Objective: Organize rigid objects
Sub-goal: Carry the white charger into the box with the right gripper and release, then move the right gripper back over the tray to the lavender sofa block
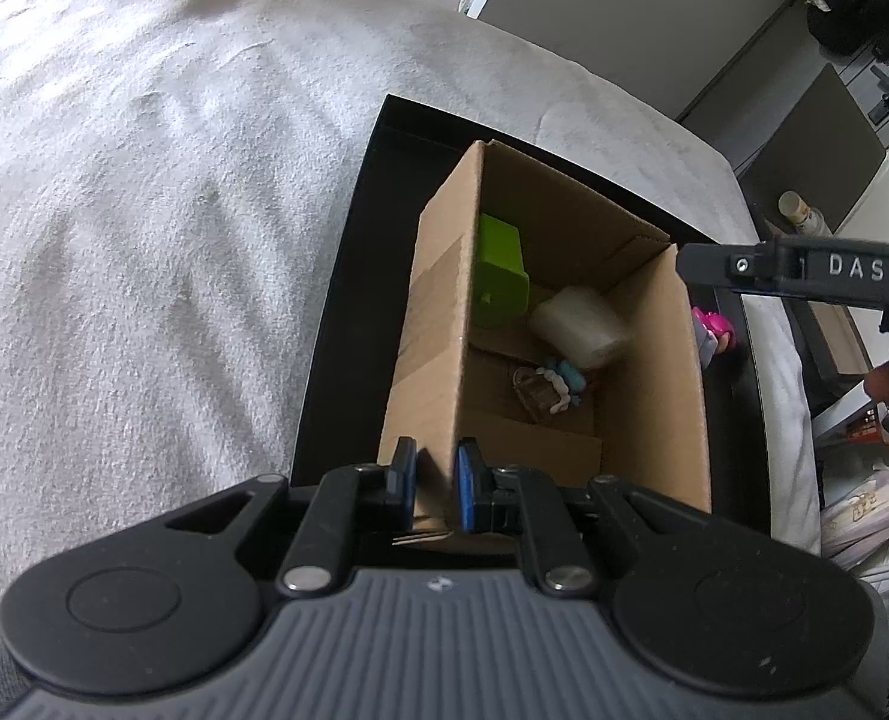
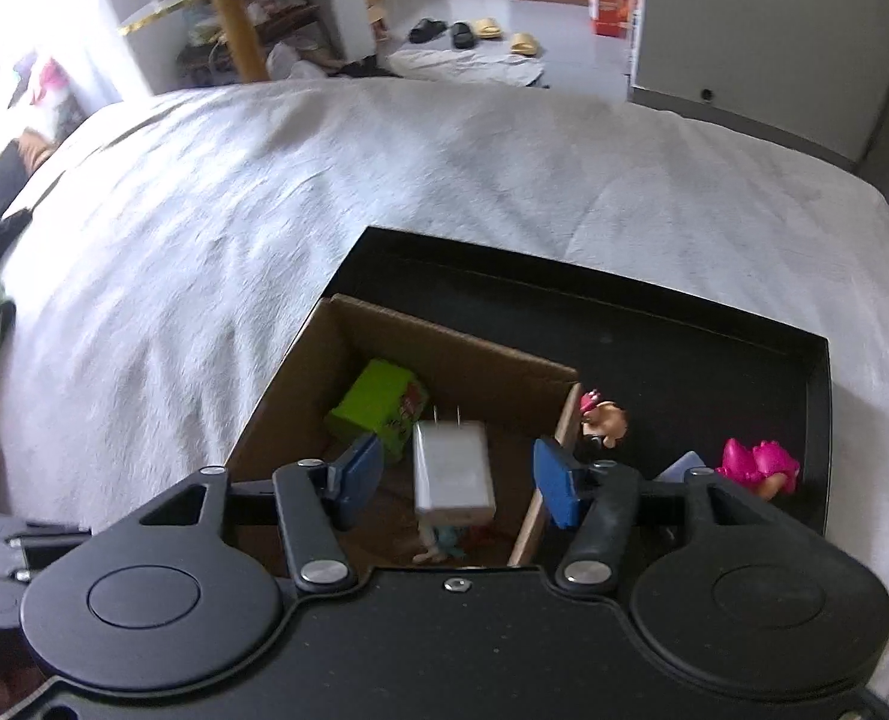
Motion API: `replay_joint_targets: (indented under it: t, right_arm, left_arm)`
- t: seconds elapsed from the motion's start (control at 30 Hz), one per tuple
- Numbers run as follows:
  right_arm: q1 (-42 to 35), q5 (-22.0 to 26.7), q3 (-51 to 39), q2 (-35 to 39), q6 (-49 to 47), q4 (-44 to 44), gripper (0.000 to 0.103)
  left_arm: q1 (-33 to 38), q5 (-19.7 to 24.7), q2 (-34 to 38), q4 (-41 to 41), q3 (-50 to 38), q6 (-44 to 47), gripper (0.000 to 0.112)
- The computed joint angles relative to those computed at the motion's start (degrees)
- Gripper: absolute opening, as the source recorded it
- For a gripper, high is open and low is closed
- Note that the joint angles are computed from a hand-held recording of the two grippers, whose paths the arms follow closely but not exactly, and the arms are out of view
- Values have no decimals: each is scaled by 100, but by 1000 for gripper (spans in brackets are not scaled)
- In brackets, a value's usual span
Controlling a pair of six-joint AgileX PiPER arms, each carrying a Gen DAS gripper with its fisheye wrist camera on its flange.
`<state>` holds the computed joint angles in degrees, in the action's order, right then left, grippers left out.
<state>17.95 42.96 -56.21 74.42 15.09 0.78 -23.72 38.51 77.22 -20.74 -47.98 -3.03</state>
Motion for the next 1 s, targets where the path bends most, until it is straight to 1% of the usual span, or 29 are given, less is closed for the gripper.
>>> replay_joint_targets:
  t: [0.07, 0.3, 0.47, 0.6, 0.67, 0.83, 1.0]
  right_arm:
    - [-205, 17, 39, -53, -142, 223, 56]
    - [-768, 152, 198, -383, -508, 400, 59]
    - [-1245, 171, 286, -402, -880, 568, 59]
    - [-1769, 245, 420, -457, -1391, 1089, 59]
    - [-1939, 241, 505, -488, -1602, 1252, 59]
    - [-2215, 159, 686, -436, -2040, 1296, 59]
    - [-2597, 85, 844, -344, -2629, 1509, 59]
  left_arm:
    - [-7, -10, 3, 12, -1, -11, 13]
    - [-19, -10, 39, 21, -29, -44, 13]
    - [-22, 4, 64, 52, -50, -95, 13]
    - [-39, 18, 75, 108, -59, -138, 13]
    - [-74, 16, 82, 171, -65, -201, 13]
    - [-173, 31, 120, 377, -111, -388, 13]
    - [-392, 102, 240, 846, -241, -806, 13]
